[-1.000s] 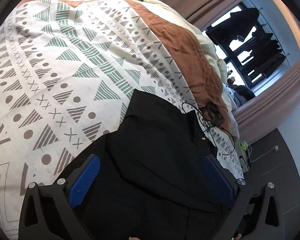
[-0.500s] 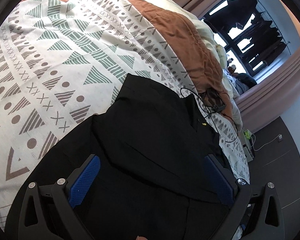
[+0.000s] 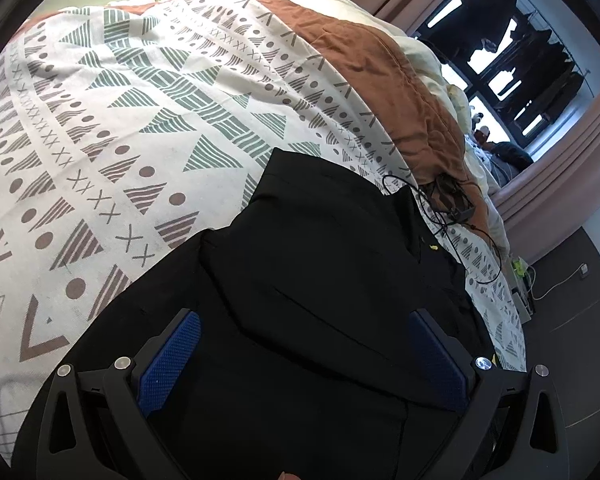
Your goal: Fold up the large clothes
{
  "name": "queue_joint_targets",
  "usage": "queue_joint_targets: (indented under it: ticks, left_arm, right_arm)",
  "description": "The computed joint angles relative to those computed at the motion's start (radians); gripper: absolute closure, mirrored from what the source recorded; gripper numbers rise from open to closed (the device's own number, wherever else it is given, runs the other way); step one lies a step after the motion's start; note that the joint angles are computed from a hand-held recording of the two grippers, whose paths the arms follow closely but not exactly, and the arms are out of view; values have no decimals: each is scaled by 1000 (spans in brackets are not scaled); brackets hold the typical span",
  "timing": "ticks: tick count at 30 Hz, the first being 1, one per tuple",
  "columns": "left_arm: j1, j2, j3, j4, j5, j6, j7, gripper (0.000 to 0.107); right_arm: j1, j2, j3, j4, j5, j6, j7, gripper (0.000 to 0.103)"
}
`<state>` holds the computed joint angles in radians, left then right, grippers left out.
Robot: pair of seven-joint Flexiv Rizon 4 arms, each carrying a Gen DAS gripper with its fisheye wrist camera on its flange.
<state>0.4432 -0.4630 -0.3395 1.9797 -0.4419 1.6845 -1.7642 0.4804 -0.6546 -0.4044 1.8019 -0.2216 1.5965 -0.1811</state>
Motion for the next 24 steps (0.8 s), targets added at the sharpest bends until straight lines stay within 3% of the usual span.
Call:
queue_joint_targets:
  ticks: [1, 3, 4, 5, 7, 10, 13, 19, 24]
  left_arm:
    - [5, -1, -7, 1, 3, 4, 4, 4]
    - [31, -4, -38, 5, 12, 15, 13, 4]
    - [30, -5, -37, 3, 18, 14, 14, 4]
    - [21, -5, -25, -1, 22, 8, 14, 6]
    - [12, -5, -14, -5, 25, -2, 17, 9]
    - [46, -7, -58, 0, 19, -5, 35, 15]
    - [88, -9, -112, 11, 18, 13, 44, 17]
    - [239, -18, -278, 43, 79, 57, 14, 17]
    - [215, 16, -228, 43, 119, 40, -21, 17]
  right_arm:
    - [-9, -11, 2, -12, -5, 7, -8, 38]
    - [-13, -46, -14, -26, 3, 68, -26, 54]
    - [-22, -53, -2, -35, 12, 69, -39, 89]
    - [-35, -55, 13, -37, 21, 74, -56, 98]
    - [8, -66, -36, -11, 77, 181, -65, 99]
    - [91, -62, -119, -2, 130, 260, -123, 99]
    - [120, -43, -117, -22, 155, 331, -191, 99]
    - [124, -8, -18, -86, 146, 381, -305, 99]
    - [96, -1, 107, -141, 124, 357, -366, 99]
